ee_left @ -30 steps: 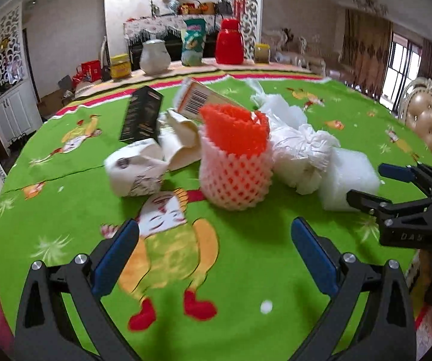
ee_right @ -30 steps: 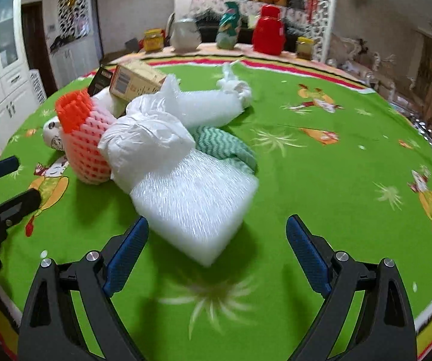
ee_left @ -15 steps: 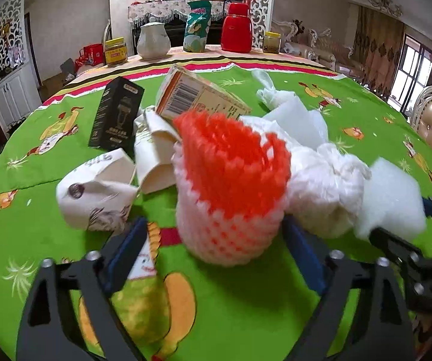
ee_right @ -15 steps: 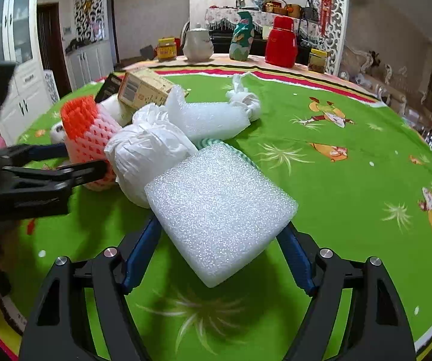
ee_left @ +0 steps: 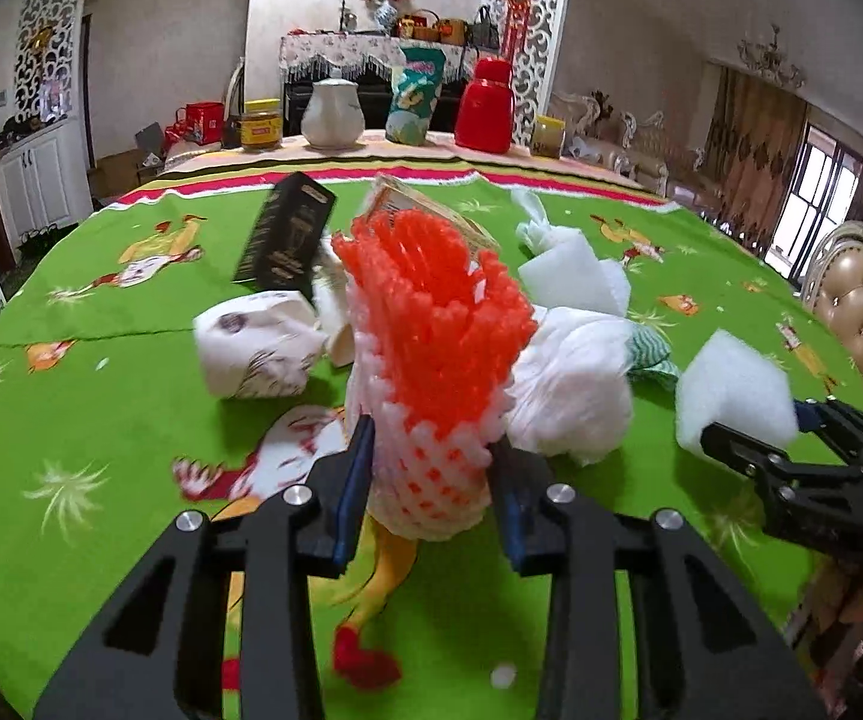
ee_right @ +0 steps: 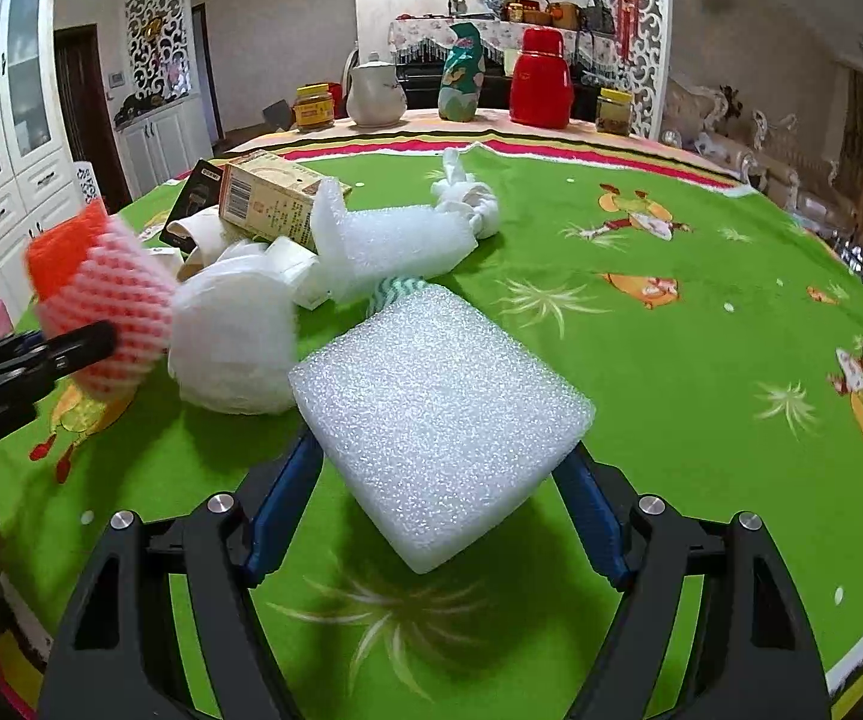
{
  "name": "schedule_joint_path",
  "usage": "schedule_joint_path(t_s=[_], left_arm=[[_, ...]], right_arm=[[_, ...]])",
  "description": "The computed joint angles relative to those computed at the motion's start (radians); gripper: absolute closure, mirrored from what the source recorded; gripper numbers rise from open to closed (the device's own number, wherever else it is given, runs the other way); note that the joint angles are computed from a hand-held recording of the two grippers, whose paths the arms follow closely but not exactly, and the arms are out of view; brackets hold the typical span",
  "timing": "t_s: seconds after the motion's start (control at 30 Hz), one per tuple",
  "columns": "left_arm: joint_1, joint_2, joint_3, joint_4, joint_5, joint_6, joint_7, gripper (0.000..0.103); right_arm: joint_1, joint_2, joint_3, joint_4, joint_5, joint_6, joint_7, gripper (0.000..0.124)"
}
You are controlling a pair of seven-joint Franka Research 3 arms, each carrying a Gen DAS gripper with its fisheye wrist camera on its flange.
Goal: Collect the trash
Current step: 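Grasp the white foam square with the right tool while the left tool grasps the orange-topped net, then carry the foam square and orange-topped net over to the pink bin with both tools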
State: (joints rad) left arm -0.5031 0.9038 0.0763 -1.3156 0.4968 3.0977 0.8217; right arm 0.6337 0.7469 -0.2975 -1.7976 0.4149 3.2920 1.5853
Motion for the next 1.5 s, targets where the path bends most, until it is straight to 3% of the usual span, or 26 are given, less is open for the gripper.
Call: schedule_joint_path(t_s=[0.07, 0.27, 0.53, 0.63, 0.93, 1.13, 1.5], left_arm=[[-0.020, -0.041, 0.038, -0.076, 0.009, 0.055, -0.028, 0.068], [-0.176, -0.142, 0.252, -0.316, -0.038, 0.226, -0.094, 0.068], [-0.422, -0.201, 0.517, -0.575, -0.242, 0.390, -0.011, 0.068], [-0.479, -0.209, 0.569, -0.636, -0.312, 0.430, 0.039, 0.068], [-0.543, -0.246, 0.607, -0.761, -0.471, 0.506, 0.178, 0.068], [-0.540, -0.276, 0.597, -0.820, -0.554, 0.532, 0.264, 0.067], [-0.555, -0.382, 0.609, -1.002, -0.759, 0.639, 0.457, 0.067]], right_arm=[[0.027, -0.013, -0.013, -0.026, 0.011, 0.017, 0.004, 0.050], [0.130, -0.075, -0.042, -0.128, 0.084, 0.100, -0.029, 0.050], [0.133, -0.132, 0.056, -0.201, 0.185, 0.218, -0.104, 0.050], [0.116, -0.129, 0.102, -0.191, 0.207, 0.225, -0.130, 0.050], [0.060, -0.112, 0.230, -0.143, 0.238, 0.259, -0.232, 0.049], [0.029, -0.084, 0.297, -0.083, 0.221, 0.245, -0.283, 0.049], [0.115, 0.018, 0.259, 0.132, 0.153, 0.122, -0.325, 0.049]])
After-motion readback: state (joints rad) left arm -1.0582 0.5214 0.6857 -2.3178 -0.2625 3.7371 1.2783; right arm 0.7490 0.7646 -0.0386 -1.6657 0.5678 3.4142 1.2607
